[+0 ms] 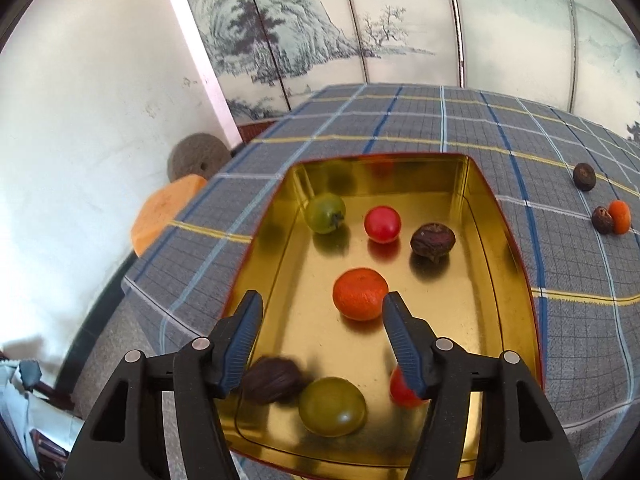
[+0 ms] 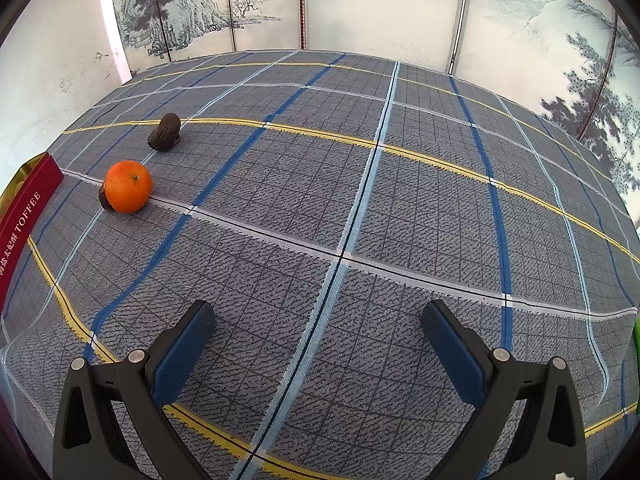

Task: Organize fruits
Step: 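Carry the brown fruit over the tin and open the left gripper, then grasp a dark brown fruit on the cloth with the right gripper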

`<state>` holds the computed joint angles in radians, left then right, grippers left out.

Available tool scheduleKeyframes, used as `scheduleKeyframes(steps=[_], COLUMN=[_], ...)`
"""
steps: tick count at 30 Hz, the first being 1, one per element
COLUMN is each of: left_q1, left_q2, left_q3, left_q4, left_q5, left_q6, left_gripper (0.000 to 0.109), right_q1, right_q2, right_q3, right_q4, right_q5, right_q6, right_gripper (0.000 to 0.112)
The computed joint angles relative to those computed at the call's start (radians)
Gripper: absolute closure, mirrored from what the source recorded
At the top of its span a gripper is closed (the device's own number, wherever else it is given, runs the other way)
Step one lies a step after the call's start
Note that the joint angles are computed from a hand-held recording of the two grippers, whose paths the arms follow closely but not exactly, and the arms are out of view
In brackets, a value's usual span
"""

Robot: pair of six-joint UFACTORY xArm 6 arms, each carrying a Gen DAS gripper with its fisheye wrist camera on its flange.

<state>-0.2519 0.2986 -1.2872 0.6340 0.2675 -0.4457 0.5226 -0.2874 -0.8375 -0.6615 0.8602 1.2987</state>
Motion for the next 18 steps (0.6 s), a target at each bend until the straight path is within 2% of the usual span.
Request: scheduleKeyframes(steps=[14, 18], left_q1=[-0.021, -0.031], left_q2=[-0.029, -0.032], left_q3=[0.021, 0.014], left_q4=[-0.096, -0.151], left_q5=[-0.008, 0.005], left_q6=[0.093, 0.14], left_gripper=[0.043, 0.042], right_q1=[-0.001, 0.0], right_q2=[0.018, 0.051], right_q3=[-0.021, -0.071], right_q4=[0.013, -0.031], right_q5=[0.013, -0.047], right_q6=[0.004, -0.022], right_gripper=[0.009, 0.01])
